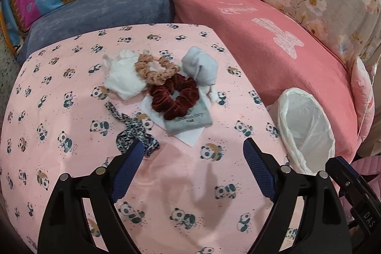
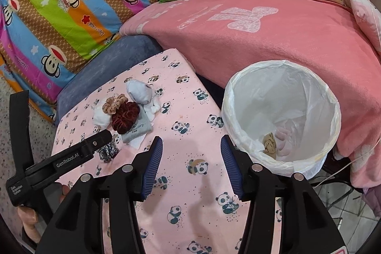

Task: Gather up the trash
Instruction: 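Move both grippers back from the bin to the pile, then grasp the leopard-print scrunchie with the left gripper while the right grasps a pink cloth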

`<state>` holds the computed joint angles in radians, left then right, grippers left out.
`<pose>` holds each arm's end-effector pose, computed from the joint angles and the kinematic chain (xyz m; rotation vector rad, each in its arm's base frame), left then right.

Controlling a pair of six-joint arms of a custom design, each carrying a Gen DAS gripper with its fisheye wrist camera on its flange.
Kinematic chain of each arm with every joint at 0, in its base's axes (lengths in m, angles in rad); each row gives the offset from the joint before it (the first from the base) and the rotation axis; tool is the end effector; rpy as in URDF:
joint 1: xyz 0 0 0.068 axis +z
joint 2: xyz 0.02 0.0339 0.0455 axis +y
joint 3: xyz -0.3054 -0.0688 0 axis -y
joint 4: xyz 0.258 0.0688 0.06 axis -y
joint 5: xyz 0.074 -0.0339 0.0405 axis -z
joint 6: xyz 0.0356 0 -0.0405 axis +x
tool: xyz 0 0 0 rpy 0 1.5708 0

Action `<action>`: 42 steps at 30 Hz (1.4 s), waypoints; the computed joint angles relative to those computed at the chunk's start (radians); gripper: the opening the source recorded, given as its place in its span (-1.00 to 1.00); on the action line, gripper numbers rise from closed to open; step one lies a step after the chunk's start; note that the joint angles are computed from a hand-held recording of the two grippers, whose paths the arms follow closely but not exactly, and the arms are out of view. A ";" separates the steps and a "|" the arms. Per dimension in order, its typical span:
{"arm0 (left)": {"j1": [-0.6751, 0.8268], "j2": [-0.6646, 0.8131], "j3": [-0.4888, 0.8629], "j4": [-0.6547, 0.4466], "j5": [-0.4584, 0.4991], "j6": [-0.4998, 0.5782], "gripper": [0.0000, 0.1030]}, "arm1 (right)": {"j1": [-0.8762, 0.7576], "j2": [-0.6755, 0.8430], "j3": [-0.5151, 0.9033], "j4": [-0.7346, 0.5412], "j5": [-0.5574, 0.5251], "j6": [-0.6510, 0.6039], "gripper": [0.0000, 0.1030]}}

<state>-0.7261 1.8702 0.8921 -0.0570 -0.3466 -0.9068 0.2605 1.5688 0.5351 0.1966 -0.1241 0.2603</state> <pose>0.2763 -0.2292 0.1324 -0.3482 2.5006 -0.2020 0.2657 0.0754 0.1467 -0.0584 2.4356 0.3872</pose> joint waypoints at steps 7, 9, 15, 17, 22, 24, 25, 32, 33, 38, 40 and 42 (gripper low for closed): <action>0.104 0.017 -0.096 0.083 0.073 0.023 0.58 | 0.118 0.081 0.015 0.025 0.051 0.035 0.02; 0.133 0.025 -0.116 0.116 0.093 0.041 0.57 | 0.145 0.113 0.025 0.035 0.057 0.044 0.02; 0.215 0.069 -0.153 0.208 0.188 0.104 0.32 | 0.241 0.228 0.072 0.065 0.082 0.074 0.02; 0.235 0.086 -0.160 0.237 0.229 0.115 0.20 | 0.270 0.271 0.094 0.073 0.087 0.083 0.02; 0.275 0.112 -0.191 0.318 0.318 0.135 -0.37 | 0.332 0.362 0.159 0.073 0.096 0.094 0.02; 0.285 0.121 -0.193 0.339 0.353 0.135 -0.61 | 0.353 0.396 0.187 0.068 0.101 0.097 0.02; 0.289 0.116 -0.205 0.356 0.362 0.136 -0.66 | 0.364 0.415 0.201 0.068 0.102 0.100 0.02; 0.291 0.080 -0.251 0.373 0.323 0.127 -0.74 | 0.403 0.514 0.293 0.052 0.094 0.116 0.02; 0.291 0.077 -0.254 0.367 0.314 0.129 -0.74 | 0.407 0.527 0.306 0.048 0.092 0.117 0.02; 0.291 0.073 -0.255 0.340 0.295 0.132 -0.74 | 0.428 0.581 0.372 0.029 0.085 0.124 0.02; 0.294 0.075 -0.258 0.342 0.303 0.128 -0.74 | 0.439 0.601 0.396 0.016 0.100 0.119 0.02; 0.297 0.080 -0.259 0.342 0.307 0.125 -0.74 | 0.458 0.609 0.405 0.020 0.139 0.103 0.03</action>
